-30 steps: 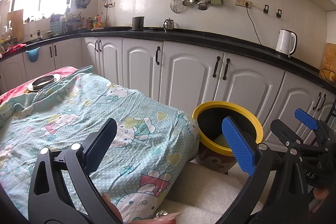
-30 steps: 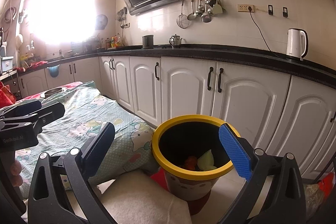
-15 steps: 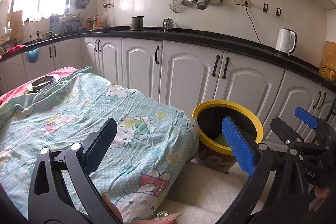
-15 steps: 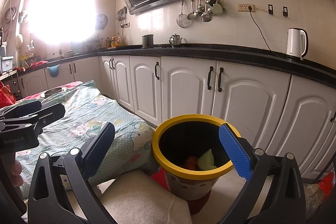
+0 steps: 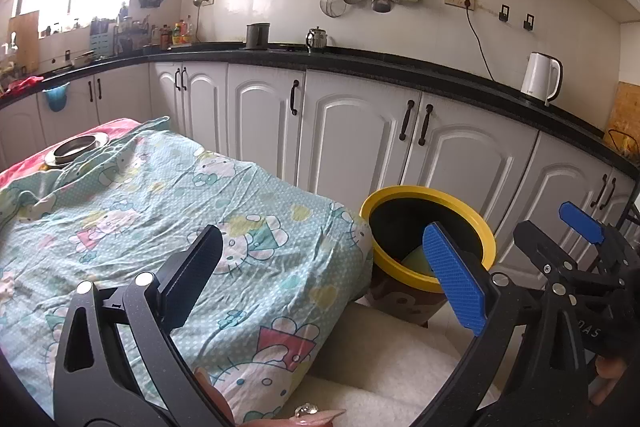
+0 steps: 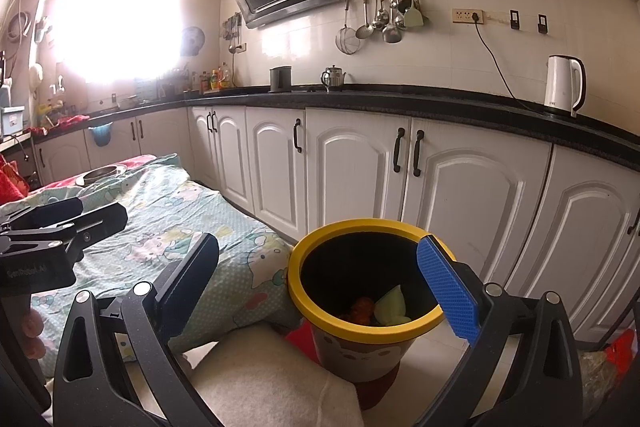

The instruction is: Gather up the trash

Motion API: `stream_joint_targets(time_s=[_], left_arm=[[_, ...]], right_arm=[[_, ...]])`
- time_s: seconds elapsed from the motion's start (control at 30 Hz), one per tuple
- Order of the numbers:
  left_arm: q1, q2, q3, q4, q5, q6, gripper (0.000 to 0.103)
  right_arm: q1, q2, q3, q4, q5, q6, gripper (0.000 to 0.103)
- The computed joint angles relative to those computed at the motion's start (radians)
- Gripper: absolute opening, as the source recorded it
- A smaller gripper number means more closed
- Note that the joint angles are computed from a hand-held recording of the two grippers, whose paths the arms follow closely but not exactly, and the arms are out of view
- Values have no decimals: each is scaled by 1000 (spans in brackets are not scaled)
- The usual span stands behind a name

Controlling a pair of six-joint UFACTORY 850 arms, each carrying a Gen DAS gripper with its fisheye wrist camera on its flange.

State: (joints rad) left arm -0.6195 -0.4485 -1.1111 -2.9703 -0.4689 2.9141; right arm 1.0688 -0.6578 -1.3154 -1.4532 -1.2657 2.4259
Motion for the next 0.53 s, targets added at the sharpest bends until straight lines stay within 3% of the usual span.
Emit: stream_joint_targets(time_s=[0.3,0.43,0.53], left_arm=[[5,0,-7,2,26,-25,92],[43,6,-27,47,90,-122,92],[97,20,-30,-102,144,3,92]], right_arm=[[-4,3,6,-1,9,-1,97],[-8,7,6,-5,14,-1,97],[-36,17,-14,-23,78,-16,97]])
